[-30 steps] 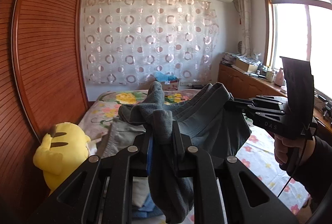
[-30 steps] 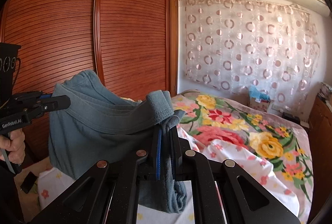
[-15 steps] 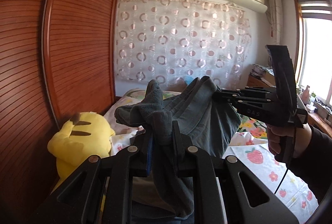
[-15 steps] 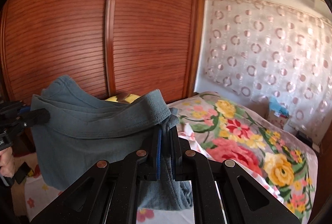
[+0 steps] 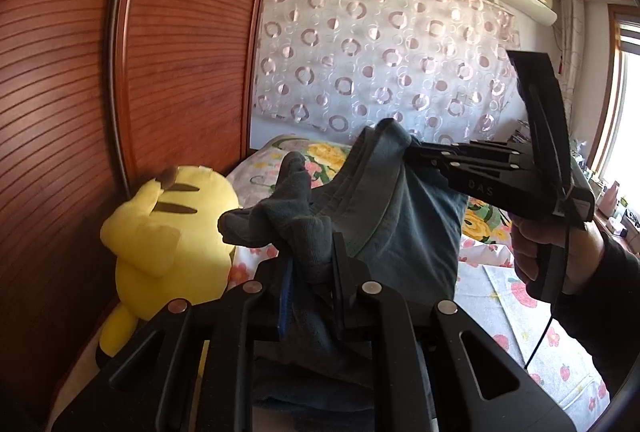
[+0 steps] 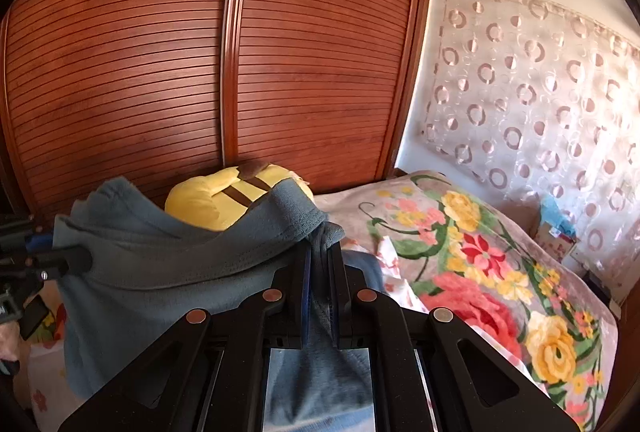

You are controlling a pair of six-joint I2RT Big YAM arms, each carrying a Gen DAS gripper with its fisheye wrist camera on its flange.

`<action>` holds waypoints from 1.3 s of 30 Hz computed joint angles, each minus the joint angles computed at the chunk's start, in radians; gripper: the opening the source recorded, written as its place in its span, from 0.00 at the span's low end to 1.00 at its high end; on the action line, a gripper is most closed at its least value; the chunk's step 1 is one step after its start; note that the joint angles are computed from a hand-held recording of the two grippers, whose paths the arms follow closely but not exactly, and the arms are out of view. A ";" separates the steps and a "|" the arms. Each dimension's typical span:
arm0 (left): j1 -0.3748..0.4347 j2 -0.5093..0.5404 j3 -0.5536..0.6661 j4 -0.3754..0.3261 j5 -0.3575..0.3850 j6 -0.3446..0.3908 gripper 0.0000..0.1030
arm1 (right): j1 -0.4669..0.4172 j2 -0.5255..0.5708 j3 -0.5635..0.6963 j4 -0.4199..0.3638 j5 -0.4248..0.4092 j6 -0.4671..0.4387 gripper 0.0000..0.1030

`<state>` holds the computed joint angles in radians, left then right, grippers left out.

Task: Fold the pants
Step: 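Lift the folded shorts with both grippers and carry them toward the clothes stack, then lower the shorts onto the jeans stack and open both grippers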

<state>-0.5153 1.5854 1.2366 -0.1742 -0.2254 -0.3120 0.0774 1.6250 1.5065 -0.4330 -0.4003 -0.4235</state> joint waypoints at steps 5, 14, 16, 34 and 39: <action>0.002 0.016 0.008 -0.022 -0.001 -0.004 0.16 | 0.013 0.041 0.024 -0.011 0.027 -0.018 0.07; 0.016 0.002 -0.011 -0.014 0.034 -0.019 0.50 | 0.001 0.032 0.034 -0.041 0.023 0.025 0.18; 0.014 -0.010 -0.021 -0.003 0.030 -0.011 0.53 | -0.005 0.016 0.015 -0.023 0.028 0.041 0.19; -0.030 0.037 0.003 -0.121 0.012 0.005 0.56 | -0.037 -0.009 -0.032 -0.041 0.056 0.192 0.23; -0.039 0.007 -0.015 -0.129 -0.010 0.021 0.56 | -0.015 -0.072 -0.095 -0.014 0.084 0.219 0.23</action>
